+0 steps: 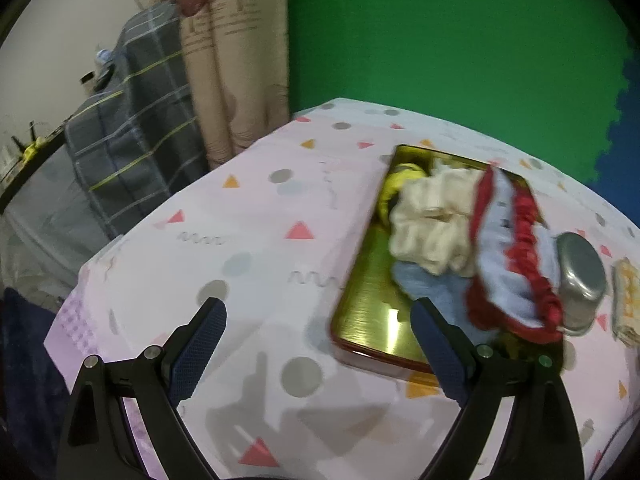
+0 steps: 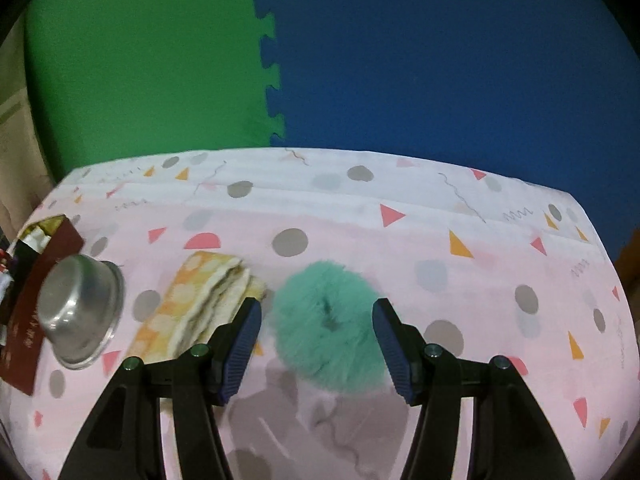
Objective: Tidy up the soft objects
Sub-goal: 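Grasp the mint fluffy scrunchie with the right tool, then grasp the yellow-orange striped towel with the left tool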
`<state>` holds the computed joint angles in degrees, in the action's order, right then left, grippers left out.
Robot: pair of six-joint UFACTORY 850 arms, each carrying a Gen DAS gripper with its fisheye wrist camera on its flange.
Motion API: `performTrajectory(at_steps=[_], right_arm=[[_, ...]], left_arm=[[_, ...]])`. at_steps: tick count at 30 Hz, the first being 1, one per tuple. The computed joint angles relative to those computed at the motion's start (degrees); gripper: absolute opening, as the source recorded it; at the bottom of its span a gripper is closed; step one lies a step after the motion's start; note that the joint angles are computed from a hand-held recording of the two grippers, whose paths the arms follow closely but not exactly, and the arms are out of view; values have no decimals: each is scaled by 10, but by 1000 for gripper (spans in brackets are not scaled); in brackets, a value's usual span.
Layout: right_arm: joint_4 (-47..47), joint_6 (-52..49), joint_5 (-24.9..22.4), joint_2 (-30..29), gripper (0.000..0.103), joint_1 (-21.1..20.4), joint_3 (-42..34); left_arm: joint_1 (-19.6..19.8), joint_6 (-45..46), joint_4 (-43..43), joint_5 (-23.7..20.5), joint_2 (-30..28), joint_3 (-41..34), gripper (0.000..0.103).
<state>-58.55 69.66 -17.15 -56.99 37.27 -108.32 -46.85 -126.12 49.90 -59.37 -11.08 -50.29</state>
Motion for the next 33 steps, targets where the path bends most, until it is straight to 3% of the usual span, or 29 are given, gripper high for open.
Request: performTrajectory(at_steps=[7,12,14,17,23,33], right_arm=[[95,-118,-14,-44,59,-8,-54],[148,-160,-7,-44,58,-16,-52],[137,-148,-3,-37,45,-16,-40],[134,-147,13,-23,41,-20,-16],[45,-44,44,24,39,-27,67],[-322,351,63,129,39,-45,251]], left_arm=[[-25,107,33,-40,-57,-88,92],[-28,159,66,15,-99,-157,95],[-25,185,69,43,-123,-192,95],[-20,224,77,77,-163,-246,95],[-6,284,50,152,-232,-343,95],[7,409,-27,171,-344,-498,95]])
